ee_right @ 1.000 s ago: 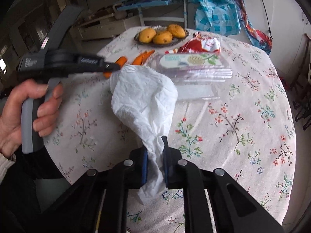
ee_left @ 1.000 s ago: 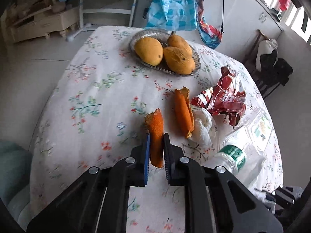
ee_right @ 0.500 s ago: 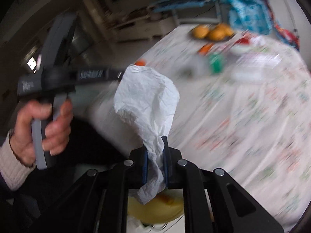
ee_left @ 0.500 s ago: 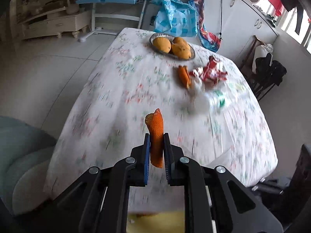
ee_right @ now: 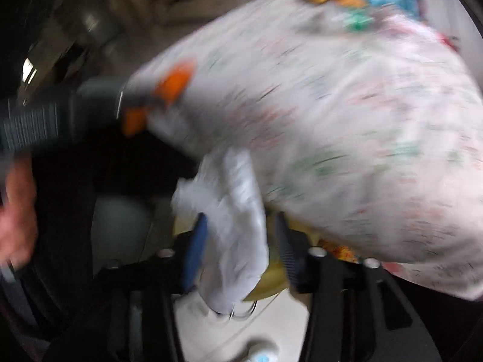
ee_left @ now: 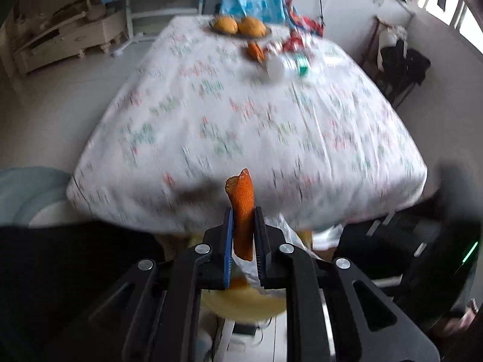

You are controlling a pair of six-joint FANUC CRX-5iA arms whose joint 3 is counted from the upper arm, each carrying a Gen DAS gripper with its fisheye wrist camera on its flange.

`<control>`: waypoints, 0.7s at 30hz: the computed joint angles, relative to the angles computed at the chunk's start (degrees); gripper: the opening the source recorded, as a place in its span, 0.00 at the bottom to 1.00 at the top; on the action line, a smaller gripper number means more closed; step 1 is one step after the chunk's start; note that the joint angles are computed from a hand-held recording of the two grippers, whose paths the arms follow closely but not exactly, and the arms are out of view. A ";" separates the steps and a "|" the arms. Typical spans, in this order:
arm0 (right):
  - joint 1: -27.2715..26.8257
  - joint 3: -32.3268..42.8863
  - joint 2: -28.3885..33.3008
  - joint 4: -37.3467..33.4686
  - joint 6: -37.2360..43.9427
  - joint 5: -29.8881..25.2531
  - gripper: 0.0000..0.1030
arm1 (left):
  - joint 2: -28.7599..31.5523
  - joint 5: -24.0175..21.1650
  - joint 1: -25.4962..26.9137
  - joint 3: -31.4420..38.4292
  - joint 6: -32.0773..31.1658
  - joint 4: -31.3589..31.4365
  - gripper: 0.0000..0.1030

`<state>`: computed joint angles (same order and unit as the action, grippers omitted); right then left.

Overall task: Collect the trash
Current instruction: 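Carry the bag and peel to the yellow basin and open both tools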

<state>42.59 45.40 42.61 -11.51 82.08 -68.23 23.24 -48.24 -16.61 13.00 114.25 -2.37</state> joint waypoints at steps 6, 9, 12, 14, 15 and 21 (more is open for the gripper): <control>-0.63 -15.78 -9.01 8.44 -16.49 19.46 0.70 | 4.05 -6.48 -1.34 3.80 -4.29 0.82 0.15; -0.51 -17.68 -9.67 9.90 -18.70 21.97 0.70 | 3.41 -5.07 -1.82 3.51 -2.54 -1.31 0.37; -0.34 -18.84 -9.99 10.03 -17.62 23.02 0.70 | 2.11 -2.70 -2.01 2.56 -0.57 -3.12 0.52; 0.21 -17.95 -9.17 10.59 -17.71 23.03 0.71 | 1.37 -1.23 -2.03 2.05 0.93 -4.23 0.55; 0.09 -18.66 -9.85 10.59 -17.42 23.18 0.72 | 0.95 -0.47 -2.00 1.62 1.63 -4.64 0.56; 0.30 -20.75 -10.71 12.14 -17.83 24.85 0.74 | -1.46 3.68 -1.93 0.04 7.95 -8.38 0.68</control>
<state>42.89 24.64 31.90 0.63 64.25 -43.38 21.78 -44.56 -18.54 13.04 122.21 -10.75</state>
